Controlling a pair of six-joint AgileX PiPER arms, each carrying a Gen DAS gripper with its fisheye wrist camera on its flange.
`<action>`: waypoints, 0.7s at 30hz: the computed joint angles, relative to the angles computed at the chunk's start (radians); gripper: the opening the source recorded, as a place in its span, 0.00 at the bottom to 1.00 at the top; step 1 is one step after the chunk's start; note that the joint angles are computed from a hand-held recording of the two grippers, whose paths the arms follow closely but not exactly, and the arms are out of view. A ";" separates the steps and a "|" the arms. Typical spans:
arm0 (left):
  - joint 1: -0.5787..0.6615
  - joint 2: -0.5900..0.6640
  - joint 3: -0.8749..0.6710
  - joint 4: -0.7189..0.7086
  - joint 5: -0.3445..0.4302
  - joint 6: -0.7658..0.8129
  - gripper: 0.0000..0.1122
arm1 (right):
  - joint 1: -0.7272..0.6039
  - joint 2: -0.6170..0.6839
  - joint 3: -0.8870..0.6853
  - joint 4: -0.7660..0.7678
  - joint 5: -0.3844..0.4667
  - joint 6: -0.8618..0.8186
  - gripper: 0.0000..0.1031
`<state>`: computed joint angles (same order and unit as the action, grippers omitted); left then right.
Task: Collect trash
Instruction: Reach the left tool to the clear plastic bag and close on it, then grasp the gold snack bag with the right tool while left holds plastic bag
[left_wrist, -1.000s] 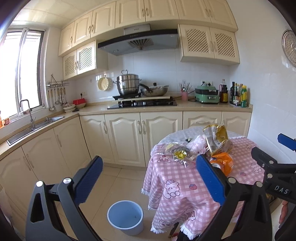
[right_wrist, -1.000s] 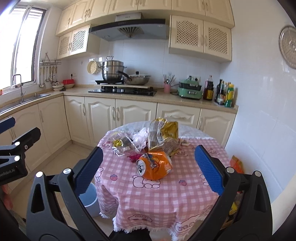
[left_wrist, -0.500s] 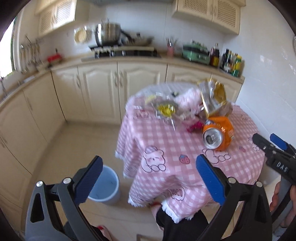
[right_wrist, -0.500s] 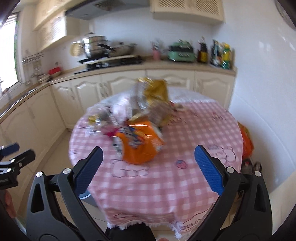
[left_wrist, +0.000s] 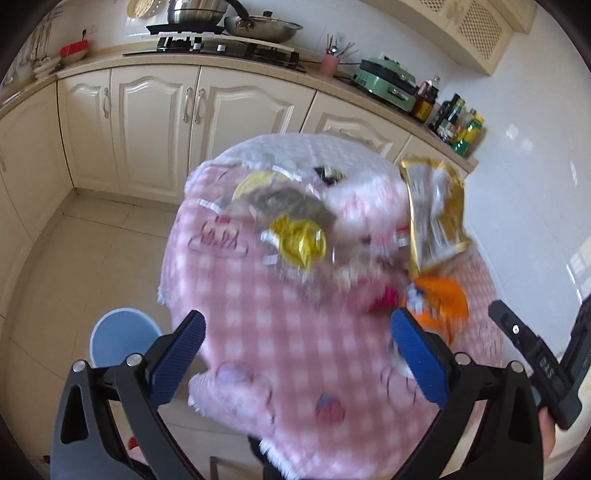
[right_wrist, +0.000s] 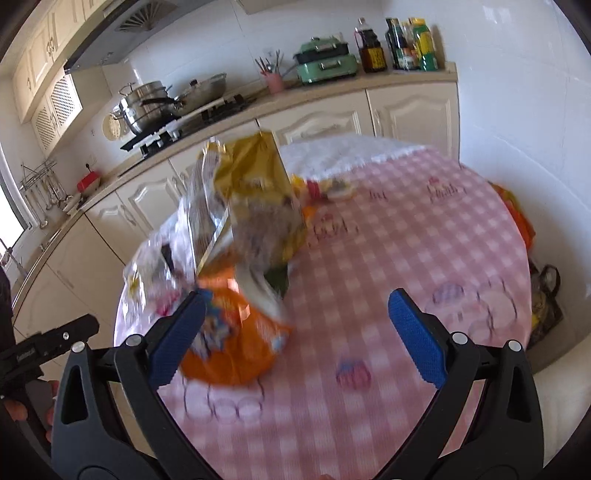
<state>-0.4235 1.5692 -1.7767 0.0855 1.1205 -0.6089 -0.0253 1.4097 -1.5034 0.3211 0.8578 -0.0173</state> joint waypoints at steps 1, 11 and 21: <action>0.012 0.034 -0.035 -0.007 0.006 0.005 0.87 | 0.005 0.016 -0.019 -0.004 -0.003 0.004 0.94; 0.118 0.245 -0.229 -0.167 0.031 0.080 0.48 | 0.019 0.231 -0.279 -0.006 0.049 0.017 0.94; 0.114 0.172 -0.138 -0.201 -0.100 0.136 0.22 | -0.009 0.427 -0.572 0.104 0.186 0.005 0.94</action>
<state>-0.3098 1.7411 -1.9142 -0.1158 1.0209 -0.4731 -0.0347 1.8369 -2.0753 0.4254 1.0443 -0.0127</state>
